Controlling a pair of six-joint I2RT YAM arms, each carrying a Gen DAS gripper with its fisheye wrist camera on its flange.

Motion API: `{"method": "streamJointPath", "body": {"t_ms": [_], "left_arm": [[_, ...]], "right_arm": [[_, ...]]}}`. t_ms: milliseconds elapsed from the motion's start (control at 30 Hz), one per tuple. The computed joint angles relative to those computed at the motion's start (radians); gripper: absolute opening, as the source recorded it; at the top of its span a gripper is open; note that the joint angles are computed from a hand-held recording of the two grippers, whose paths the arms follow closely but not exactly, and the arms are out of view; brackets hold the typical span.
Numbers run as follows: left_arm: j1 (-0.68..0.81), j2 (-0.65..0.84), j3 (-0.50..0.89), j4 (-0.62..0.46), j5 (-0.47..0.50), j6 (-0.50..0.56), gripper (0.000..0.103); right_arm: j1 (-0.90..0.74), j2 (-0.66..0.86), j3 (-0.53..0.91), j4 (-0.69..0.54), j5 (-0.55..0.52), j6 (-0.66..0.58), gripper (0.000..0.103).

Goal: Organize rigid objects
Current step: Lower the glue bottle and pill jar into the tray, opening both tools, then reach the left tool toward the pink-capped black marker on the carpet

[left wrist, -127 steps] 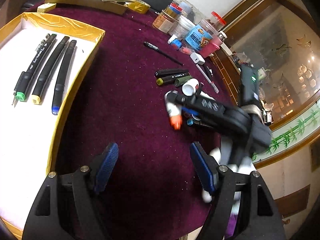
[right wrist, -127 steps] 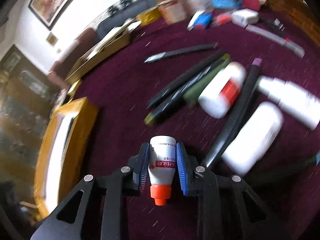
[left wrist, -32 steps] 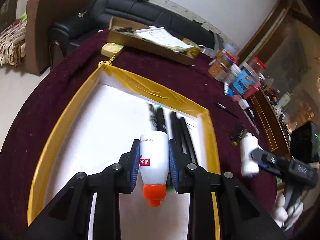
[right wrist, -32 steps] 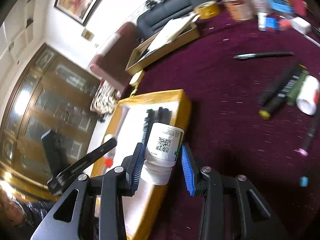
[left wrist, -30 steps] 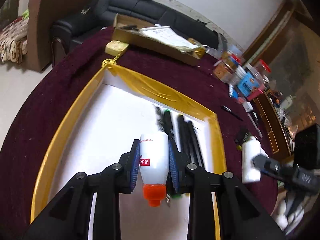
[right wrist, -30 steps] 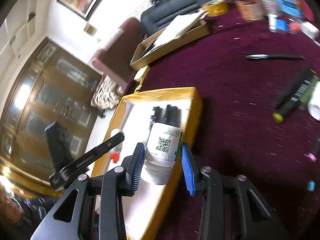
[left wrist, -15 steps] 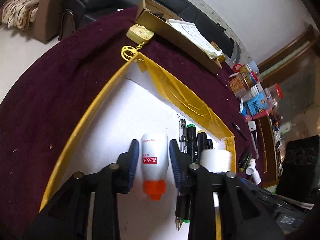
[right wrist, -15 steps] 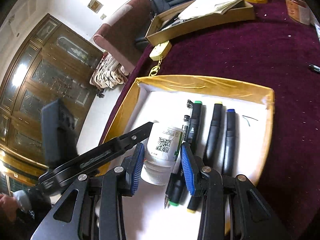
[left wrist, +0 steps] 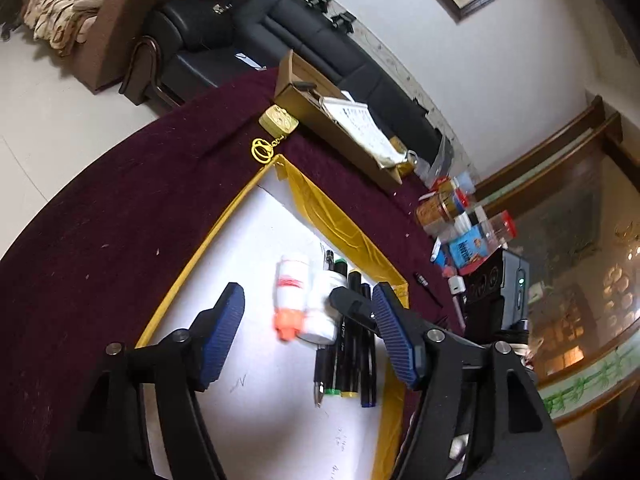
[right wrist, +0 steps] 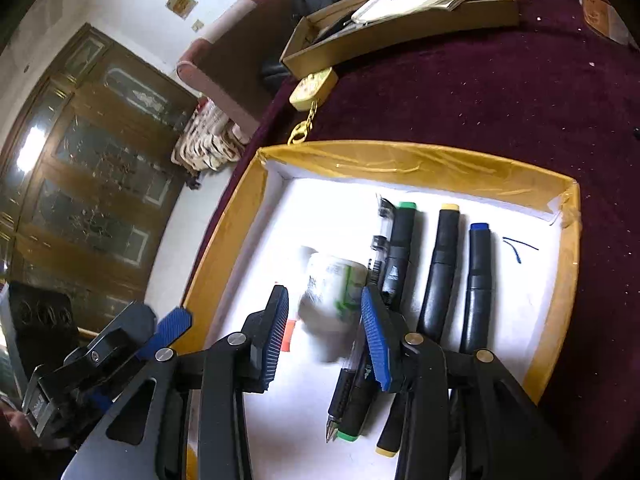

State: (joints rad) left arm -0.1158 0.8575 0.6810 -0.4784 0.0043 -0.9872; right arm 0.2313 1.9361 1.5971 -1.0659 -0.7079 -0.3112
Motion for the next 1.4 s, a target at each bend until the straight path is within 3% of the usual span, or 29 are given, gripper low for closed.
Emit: {"method": "streamJointPath", "body": {"t_ms": [233,433,667,933,1133,1400], "left_arm": [[-0.062,-0.067,-0.018,-0.013,-0.057,-0.08,0.071],[-0.229,-0.02,0.007,-0.002,-0.155,-0.153,0.071],[-0.397,0.107,0.069,0.014,-0.243,-0.222,0.071],[-0.534,0.265,0.155,0.044,-0.306,-0.256,0.071],[-0.616,0.434,0.275,0.035,-0.306,-0.252,0.071],[-0.701,0.57,0.431,-0.073,-0.375,-0.22,0.071]], "right_arm": [[-0.103,-0.045,0.021,-0.049,-0.064,-0.063,0.035],[-0.271,-0.032,0.058,-0.142,-0.13,-0.172,0.037],[-0.539,0.119,0.271,-0.315,-0.166,-0.319,0.037],[-0.764,0.344,0.593,-0.367,-0.15,-0.252,0.037],[-0.771,0.382,0.609,-0.332,-0.111,-0.235,0.037],[-0.666,0.233,0.318,0.009,0.064,-0.179,0.037]]}}
